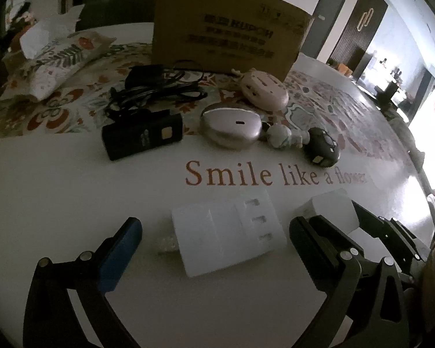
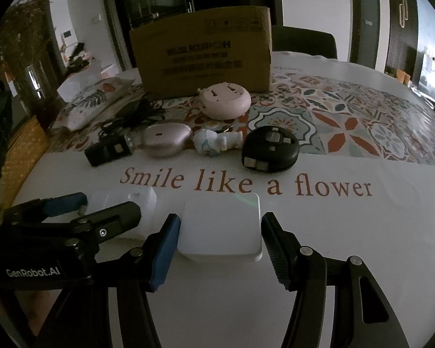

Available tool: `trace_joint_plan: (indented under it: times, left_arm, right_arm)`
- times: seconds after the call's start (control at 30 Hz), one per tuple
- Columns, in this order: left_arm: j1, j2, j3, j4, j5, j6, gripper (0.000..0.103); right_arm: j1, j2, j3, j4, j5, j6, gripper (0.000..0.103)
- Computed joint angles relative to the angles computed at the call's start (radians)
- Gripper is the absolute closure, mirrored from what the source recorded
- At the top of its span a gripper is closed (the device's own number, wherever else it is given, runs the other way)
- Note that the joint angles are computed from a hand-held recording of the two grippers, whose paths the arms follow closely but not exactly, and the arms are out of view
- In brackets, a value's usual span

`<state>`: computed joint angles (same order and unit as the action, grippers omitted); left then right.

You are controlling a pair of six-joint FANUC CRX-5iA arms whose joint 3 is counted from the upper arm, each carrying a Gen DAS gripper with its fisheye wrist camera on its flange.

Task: Organize rigid objects
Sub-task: 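Grasp the white power strip with the left gripper while the right grasps the white router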

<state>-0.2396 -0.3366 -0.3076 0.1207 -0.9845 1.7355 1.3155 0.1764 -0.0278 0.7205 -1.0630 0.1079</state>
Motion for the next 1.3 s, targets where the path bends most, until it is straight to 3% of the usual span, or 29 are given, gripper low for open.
trace_joint_plan:
  times: [0.43, 1.03, 1.3]
  left_arm:
    - [-0.055, 0.043, 0.038, -0.050, -0.002, 0.070, 0.000]
    - [-0.084, 0.076, 0.052, -0.019, 0.008, -0.029, 0.000]
    - [-0.087, 0.078, 0.060, -0.046, 0.017, -0.008, 0.000]
  right_arm:
    - [0.004, -0.032, -0.040, 0.011, 0.005, 0.012, 0.046]
    - [0.035, -0.064, -0.091, 0.063, -0.071, -0.045, 0.046]
    - [0.038, -0.042, -0.064, 0.066, -0.154, -0.069, 0.047]
